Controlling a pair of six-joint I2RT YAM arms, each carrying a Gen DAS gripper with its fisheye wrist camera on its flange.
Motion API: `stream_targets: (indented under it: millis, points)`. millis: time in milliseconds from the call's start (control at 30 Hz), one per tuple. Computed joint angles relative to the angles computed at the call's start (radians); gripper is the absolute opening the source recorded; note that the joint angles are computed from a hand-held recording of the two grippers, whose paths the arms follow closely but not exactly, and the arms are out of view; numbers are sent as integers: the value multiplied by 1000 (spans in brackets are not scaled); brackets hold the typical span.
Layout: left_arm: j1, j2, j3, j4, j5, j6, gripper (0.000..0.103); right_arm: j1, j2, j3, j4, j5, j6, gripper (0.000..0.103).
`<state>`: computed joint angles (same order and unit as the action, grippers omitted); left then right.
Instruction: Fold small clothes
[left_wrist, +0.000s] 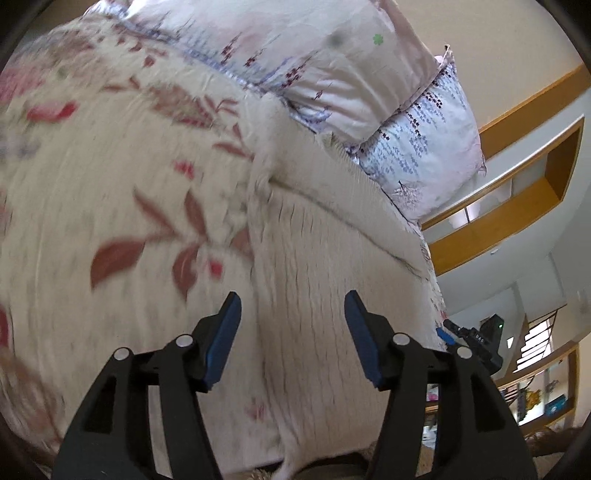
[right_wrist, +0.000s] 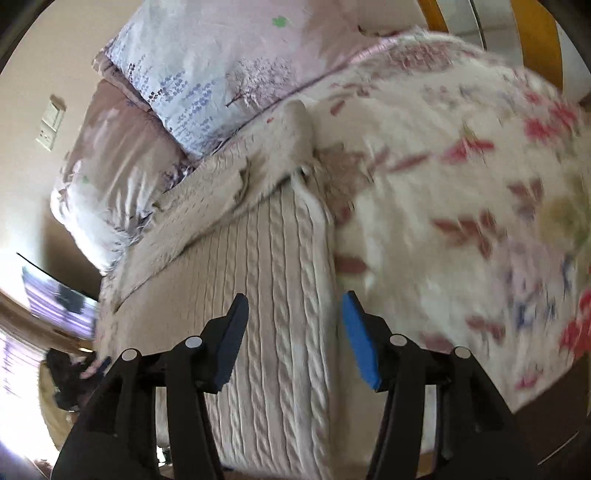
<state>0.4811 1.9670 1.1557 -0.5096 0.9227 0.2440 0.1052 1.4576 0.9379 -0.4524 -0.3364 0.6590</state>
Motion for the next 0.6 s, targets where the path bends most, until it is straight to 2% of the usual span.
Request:
stream_targets:
  millis: [67,133,267,367,500,600]
  points:
    - [12,-8,-32,-13,11,25,50,-8,-25,-42,11,-37,-6,45]
    - [19,-22,-59,-22,26,49,47,-6,-44,-76,26,-68,-5,42]
    - [35,-27,-91,-117,81,159,40,-1,-114,-171,94,-148,32,35]
    - [43,-24,-107,-190,112,244,33,-2,-159,-225,117,-190,38,32]
    - [59,1,-122,-332,140,417,28,17,-236,-276,91,-226,25,30]
    - [55,-10,-157,-366,120,494,27,43,-274,-285,52,-227,1,29]
